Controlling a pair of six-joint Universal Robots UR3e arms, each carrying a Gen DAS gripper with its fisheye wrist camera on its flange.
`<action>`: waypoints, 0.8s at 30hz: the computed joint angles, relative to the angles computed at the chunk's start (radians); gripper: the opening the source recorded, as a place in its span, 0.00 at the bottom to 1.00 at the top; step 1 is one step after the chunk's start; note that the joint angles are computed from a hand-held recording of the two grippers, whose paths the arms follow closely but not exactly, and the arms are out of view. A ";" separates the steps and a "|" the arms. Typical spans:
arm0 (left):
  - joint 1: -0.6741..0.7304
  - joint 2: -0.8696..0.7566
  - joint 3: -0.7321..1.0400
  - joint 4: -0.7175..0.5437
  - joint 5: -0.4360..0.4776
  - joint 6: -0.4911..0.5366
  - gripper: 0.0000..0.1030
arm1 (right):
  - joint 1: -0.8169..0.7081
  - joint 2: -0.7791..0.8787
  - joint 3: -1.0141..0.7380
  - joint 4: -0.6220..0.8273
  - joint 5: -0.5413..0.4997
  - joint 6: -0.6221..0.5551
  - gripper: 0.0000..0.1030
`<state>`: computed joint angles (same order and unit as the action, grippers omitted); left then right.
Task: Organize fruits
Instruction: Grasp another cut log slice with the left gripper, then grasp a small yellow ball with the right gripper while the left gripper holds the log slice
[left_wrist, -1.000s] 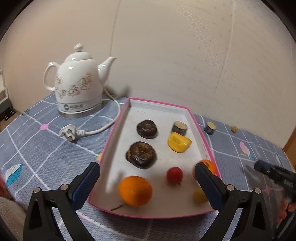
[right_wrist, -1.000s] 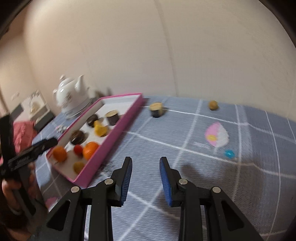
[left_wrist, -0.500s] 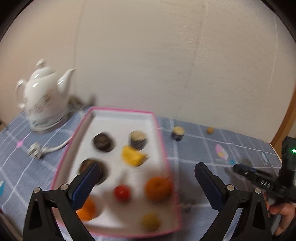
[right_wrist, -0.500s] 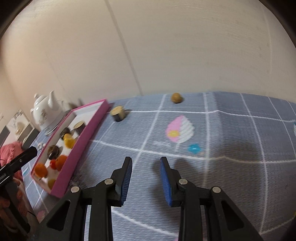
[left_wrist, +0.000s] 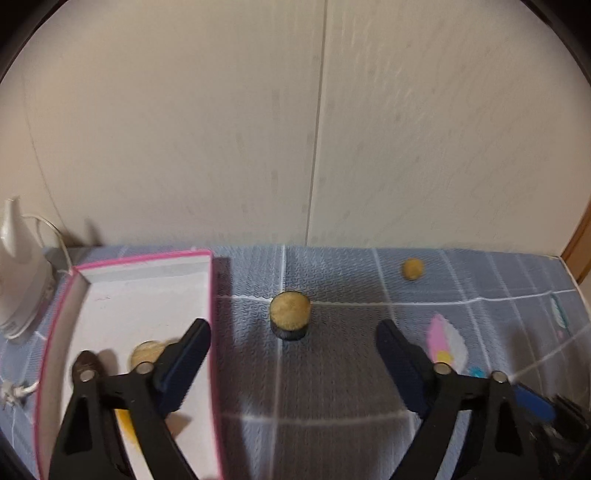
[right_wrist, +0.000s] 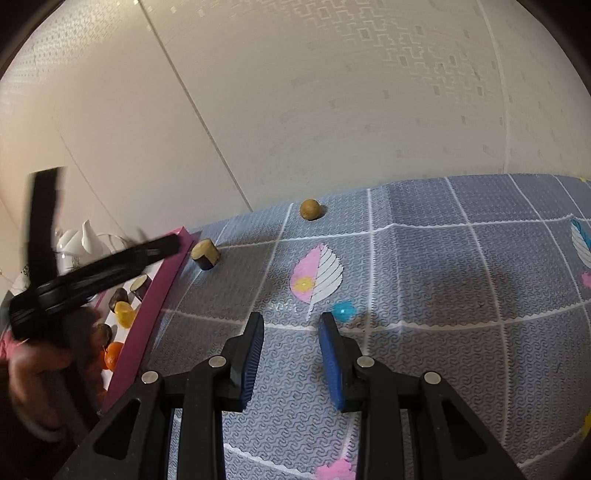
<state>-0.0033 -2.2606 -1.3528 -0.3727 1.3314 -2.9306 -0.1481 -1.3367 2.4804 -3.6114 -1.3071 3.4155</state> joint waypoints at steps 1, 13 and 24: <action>-0.009 -0.036 0.059 -0.040 0.012 -0.013 0.82 | -0.008 -0.001 0.003 -0.002 0.008 0.001 0.30; -0.077 -0.285 0.453 -0.263 0.128 -0.040 0.48 | -0.058 -0.017 0.017 0.009 0.062 0.009 0.30; -0.094 -0.199 0.232 -0.103 0.103 0.010 0.31 | -0.060 -0.001 0.010 -0.002 0.057 0.008 0.30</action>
<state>-0.0973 -2.4600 -1.1207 -0.4761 1.4345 -2.9207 -0.2077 -1.3373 2.4904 -3.6134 -1.2499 3.4235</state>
